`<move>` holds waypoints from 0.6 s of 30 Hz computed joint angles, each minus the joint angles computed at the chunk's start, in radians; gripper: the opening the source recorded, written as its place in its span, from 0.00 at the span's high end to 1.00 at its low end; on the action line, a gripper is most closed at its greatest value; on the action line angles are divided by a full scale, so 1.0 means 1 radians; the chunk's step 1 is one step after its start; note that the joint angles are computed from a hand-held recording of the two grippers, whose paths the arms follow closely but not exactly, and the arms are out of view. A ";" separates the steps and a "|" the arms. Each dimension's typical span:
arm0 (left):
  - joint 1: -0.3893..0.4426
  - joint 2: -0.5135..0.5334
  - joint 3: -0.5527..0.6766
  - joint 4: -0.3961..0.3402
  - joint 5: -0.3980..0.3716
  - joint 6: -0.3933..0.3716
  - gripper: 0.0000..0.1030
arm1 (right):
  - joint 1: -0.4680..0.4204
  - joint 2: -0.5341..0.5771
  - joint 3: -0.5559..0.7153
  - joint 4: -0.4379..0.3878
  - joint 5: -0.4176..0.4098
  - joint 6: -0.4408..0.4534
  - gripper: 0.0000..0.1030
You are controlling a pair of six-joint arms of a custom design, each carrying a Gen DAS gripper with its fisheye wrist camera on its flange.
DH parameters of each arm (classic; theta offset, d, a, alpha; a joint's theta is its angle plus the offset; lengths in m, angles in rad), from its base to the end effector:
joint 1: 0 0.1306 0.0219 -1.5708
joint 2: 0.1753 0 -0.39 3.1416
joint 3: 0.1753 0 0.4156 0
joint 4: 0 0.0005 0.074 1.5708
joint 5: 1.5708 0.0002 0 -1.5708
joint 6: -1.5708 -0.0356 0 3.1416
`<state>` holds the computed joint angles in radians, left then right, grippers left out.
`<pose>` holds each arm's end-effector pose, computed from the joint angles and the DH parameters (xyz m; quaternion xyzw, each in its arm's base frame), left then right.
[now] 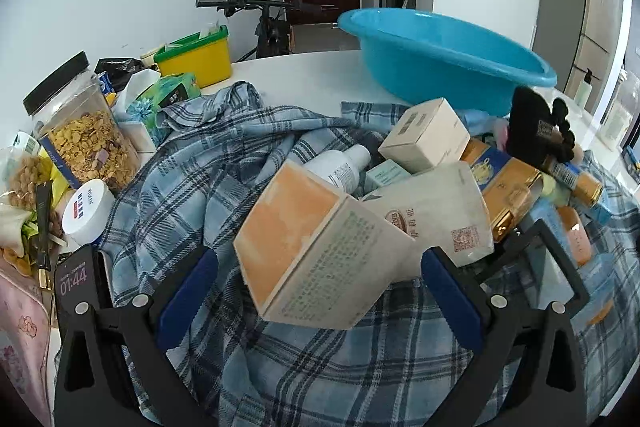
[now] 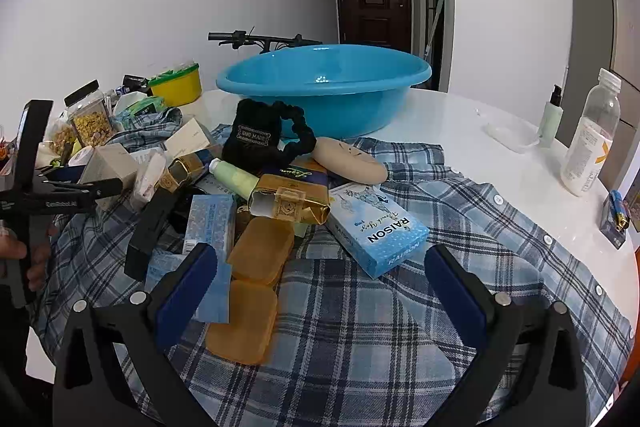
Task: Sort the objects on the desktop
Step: 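Grasp the cream paper box with the left tool while the right grasps a blue packet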
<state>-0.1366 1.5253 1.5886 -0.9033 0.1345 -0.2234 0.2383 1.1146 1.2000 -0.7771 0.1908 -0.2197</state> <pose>0.5540 -0.0815 0.4621 0.1905 0.9125 -0.0472 0.3589 0.4017 0.0901 0.4711 0.0322 0.9012 0.0122 0.4321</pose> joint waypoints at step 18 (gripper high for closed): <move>0.021 -0.044 -0.022 0.043 0.084 0.043 0.16 | 0.026 0.007 0.009 -0.006 0.012 0.009 0.00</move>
